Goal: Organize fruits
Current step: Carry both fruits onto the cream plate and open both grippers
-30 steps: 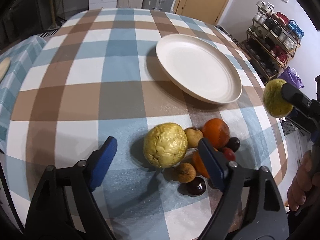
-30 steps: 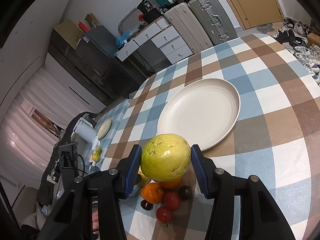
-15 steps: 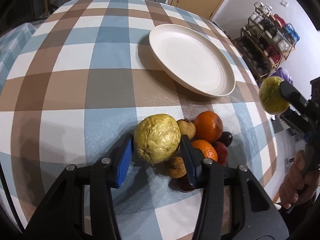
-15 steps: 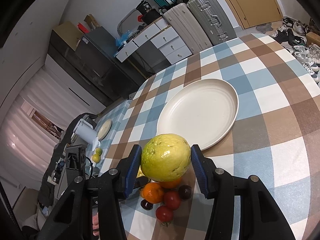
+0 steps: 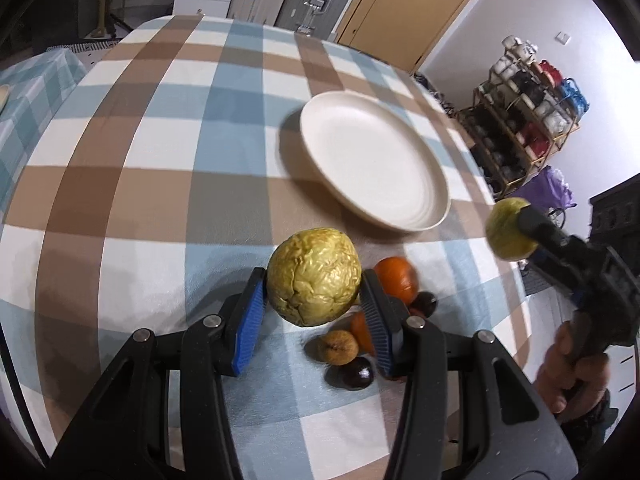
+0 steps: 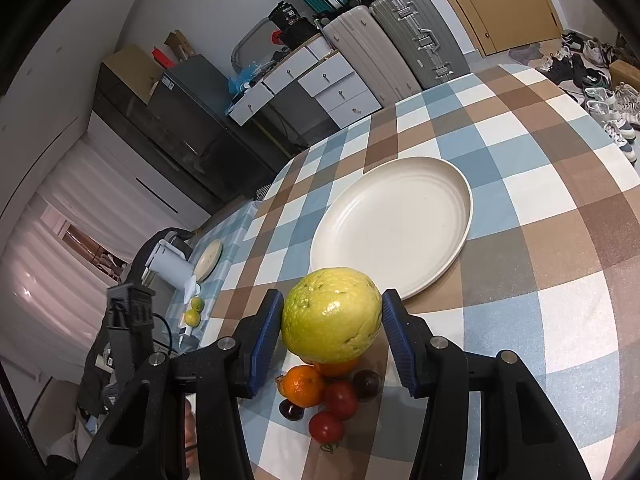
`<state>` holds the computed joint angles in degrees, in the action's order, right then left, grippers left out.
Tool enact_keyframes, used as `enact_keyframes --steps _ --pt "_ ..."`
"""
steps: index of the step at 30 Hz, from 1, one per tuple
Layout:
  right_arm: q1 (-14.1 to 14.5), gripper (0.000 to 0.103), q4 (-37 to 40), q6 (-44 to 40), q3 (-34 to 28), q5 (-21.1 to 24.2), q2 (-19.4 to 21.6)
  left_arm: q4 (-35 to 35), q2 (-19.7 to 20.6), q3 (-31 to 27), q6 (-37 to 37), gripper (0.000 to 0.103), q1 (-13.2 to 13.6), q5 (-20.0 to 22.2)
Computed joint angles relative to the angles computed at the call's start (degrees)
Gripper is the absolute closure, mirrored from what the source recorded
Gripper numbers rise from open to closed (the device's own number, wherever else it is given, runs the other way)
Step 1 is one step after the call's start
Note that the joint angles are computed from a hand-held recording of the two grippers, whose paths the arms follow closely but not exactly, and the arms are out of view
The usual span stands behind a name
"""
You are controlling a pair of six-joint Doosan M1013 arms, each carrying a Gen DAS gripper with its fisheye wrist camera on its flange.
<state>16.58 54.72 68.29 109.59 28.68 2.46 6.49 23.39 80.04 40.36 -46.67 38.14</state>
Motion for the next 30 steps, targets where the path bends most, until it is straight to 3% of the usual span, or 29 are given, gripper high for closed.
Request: enact_keyframes --steps 7,14,24,30 --pt "-0.7 0.052 1.2 -1.3 -0.8 0.7 0.8 -2.8 1.7 -5.0 5.8 0.059 1.0 0.5" --pt "-1.8 0.052 1.6 -3.6 -3.8 2.0 2.7 -8.4 6.3 -14.2 12.7 0.059 3.3 3.1" --pt "-4.6 0.052 -2.2 -2.3 -12.4 7.1 10.5 -13.3 18.6 -33.3 20.4 0.059 6.3 14.8" --pt "-5.1 0.052 -6.8 0.3 -16.9 9.0 15.3 -15.9 24.1 -40.7 22.2 0.059 7.3 18.5"
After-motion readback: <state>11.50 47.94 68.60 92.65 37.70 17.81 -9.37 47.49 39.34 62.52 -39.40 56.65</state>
